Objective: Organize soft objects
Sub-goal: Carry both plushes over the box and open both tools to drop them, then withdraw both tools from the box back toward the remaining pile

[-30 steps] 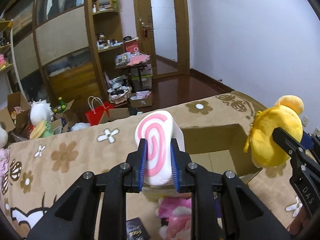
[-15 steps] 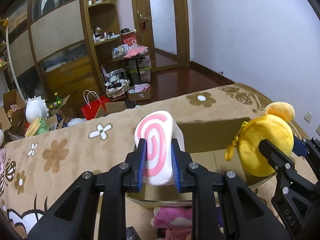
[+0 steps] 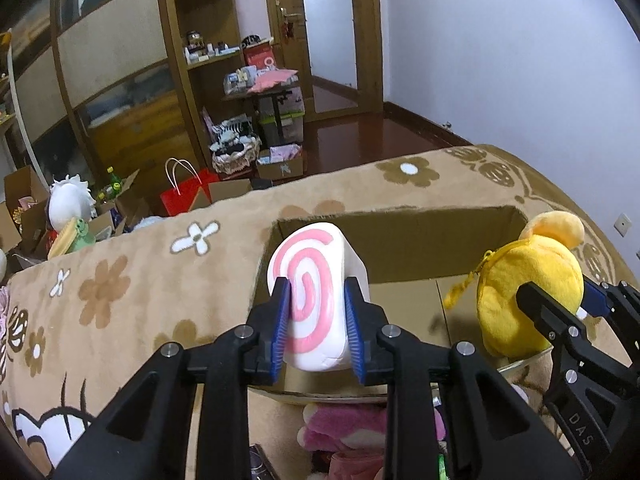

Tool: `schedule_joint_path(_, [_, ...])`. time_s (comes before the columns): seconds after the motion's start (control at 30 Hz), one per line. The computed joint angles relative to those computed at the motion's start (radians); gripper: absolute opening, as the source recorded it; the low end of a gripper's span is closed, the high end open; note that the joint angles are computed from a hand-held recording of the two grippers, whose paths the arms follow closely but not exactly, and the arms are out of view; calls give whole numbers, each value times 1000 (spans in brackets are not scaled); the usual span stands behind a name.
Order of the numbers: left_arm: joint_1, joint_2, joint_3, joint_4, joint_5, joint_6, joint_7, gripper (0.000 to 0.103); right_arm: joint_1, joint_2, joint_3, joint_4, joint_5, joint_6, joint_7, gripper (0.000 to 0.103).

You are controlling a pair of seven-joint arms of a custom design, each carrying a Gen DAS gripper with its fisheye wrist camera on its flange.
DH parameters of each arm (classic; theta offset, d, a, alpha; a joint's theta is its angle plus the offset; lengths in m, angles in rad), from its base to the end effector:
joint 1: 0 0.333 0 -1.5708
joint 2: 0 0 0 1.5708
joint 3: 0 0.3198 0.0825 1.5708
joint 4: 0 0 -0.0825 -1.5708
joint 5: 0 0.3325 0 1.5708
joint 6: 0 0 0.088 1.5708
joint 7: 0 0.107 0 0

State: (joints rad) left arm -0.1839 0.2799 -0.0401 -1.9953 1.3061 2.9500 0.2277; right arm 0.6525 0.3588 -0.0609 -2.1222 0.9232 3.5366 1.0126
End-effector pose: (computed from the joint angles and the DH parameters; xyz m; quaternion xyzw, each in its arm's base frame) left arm 0.5503 -0.1890 0.4002 -0.6154 0.6775 -0.2651 0.3032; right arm 0.5151 0.2324 0.3880 -0.6668 0.5874 -0.2797 0.3636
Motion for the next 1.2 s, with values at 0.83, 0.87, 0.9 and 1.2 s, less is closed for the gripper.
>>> schedule_joint_path(0.83, [27,-56,-23,-35,114,7,-103,61,-5,-49,20,-52,-31,23,34,81])
schedule_joint_path(0.87, [30,-61,-25,-38,115,8,-103,62,2,-55,15,-51,-15,20,16,85])
schedule_joint_path(0.9, [32,-74,-27,-47,115,9,-102,62,7,-62,16,-54,-2,26,3,91])
schedule_joint_path(1.2, [63,-173,-55,-122,94,18,-90,71,-43,-144,103,-106,-4,73,-17,103])
